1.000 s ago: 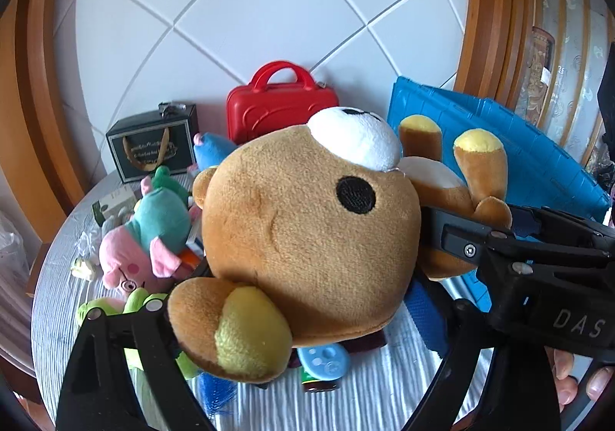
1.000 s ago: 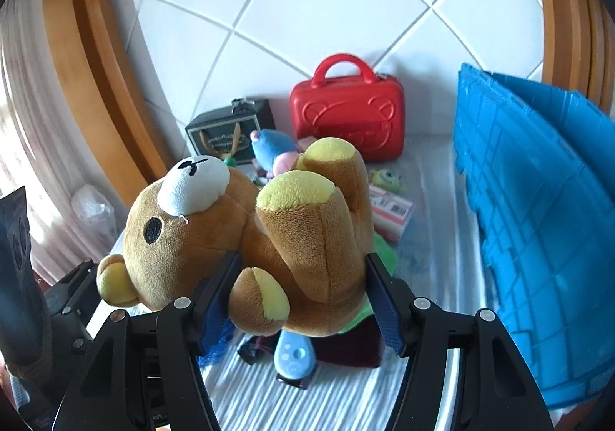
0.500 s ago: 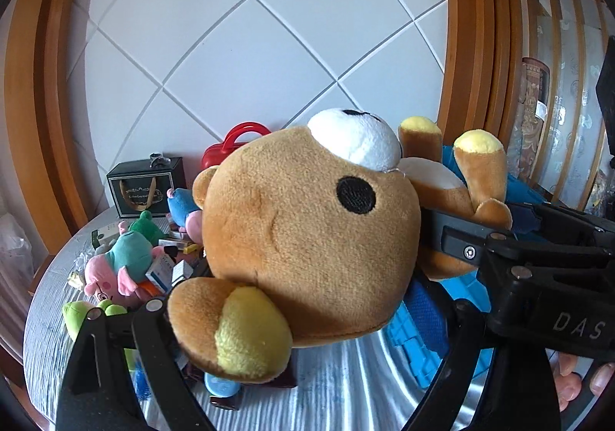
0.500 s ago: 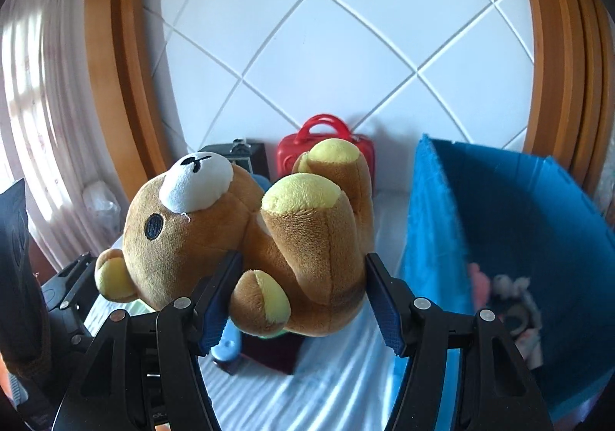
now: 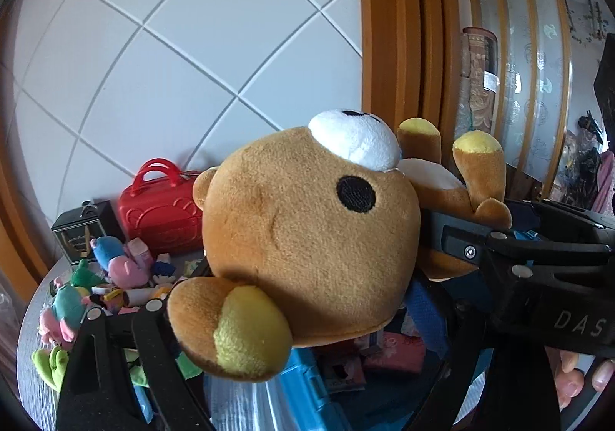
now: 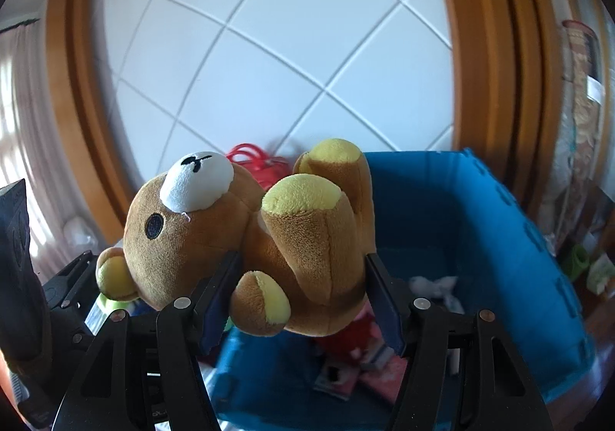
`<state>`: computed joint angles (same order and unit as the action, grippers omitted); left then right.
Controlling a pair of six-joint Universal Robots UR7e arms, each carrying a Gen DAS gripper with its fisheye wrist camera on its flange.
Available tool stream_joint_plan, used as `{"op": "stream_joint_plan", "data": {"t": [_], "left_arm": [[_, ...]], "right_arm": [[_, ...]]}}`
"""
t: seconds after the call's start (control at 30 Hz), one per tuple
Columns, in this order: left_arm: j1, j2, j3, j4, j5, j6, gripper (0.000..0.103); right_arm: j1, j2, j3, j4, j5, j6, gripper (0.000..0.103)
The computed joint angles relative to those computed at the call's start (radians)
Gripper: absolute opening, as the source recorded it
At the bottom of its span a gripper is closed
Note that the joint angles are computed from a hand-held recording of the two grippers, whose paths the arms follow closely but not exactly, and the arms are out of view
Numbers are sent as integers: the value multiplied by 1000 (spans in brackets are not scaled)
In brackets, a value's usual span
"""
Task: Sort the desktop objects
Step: 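Carry the brown teddy bear over the blue crate with both tools, then lower the teddy bear into the crate and open both tools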
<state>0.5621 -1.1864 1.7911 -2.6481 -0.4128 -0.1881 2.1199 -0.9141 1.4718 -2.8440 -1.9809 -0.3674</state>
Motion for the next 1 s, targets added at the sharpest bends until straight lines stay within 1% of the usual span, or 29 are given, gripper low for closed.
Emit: {"op": "stream_joint_plan", "data": {"t": [0.13, 0.2, 0.3, 0.4, 0.43, 0.57, 0.63, 0.73, 0.83, 0.87, 0.9, 1.0], "left_arm": [[38, 99, -116, 20, -62, 62, 91], [56, 151, -190, 77, -87, 54, 91], [92, 231, -328, 244, -137, -38, 91], [130, 315, -456, 366, -174, -111, 91], [142, 343, -498, 407, -186, -140, 91], [191, 454, -654, 570, -237, -276, 91], [209, 493, -710, 648, -260, -337, 91], [228, 552, -812, 811, -300, -440, 91], [232, 576, -857, 902, -323, -508, 91], [230, 577, -856, 913, -319, -522, 91], [226, 575, -851, 911, -313, -525, 91], [213, 564, -831, 917, -283, -536, 91]], "right_arm": [[-37, -8, -41, 27, -46, -9, 62], [-60, -1, -83, 71, -54, 2, 60], [-102, 22, -178, 190, -57, 17, 59], [-144, 80, -315, 333, -64, 1, 57], [-153, 94, -343, 369, -66, 0, 57], [-203, 184, -526, 575, -79, -14, 57], [-222, 217, -579, 641, -88, -33, 56], [-244, 242, -618, 730, -91, -27, 54], [-260, 271, -662, 775, -108, -40, 52], [-264, 274, -662, 775, -112, -44, 51], [-268, 274, -660, 775, -112, -50, 47], [-272, 268, -653, 775, -109, -59, 46]]}}
